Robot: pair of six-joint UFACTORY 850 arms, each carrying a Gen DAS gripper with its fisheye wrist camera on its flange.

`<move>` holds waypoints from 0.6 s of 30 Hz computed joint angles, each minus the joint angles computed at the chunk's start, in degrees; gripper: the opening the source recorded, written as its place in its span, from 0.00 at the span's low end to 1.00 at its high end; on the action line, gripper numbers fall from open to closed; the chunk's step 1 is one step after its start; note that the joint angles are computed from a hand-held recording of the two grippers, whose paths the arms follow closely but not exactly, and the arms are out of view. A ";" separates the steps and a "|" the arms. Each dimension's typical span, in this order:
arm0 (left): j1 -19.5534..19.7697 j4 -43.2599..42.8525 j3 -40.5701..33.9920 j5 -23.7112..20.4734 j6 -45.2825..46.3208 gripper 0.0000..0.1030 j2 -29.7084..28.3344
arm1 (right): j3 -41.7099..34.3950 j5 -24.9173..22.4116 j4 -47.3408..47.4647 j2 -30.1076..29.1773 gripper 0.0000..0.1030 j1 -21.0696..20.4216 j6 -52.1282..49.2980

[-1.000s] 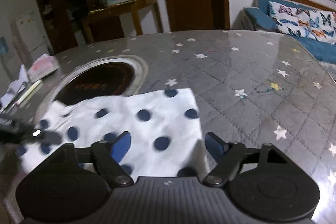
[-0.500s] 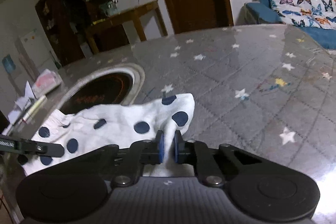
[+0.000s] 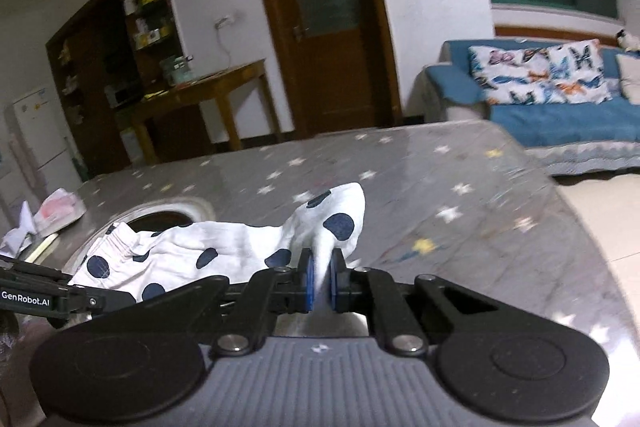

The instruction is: Fold clothes

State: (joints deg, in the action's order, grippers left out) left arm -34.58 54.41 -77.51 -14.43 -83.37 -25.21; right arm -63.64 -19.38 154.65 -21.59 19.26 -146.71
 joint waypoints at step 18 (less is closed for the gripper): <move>-1.08 -24.92 -19.21 -2.92 29.63 0.35 -14.82 | -4.98 4.78 20.32 -4.78 0.07 -4.75 -20.58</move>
State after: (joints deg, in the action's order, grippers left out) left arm -35.65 29.49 -96.72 -17.35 -53.75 -40.03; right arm -68.62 -14.61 174.97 -26.37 14.51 -167.29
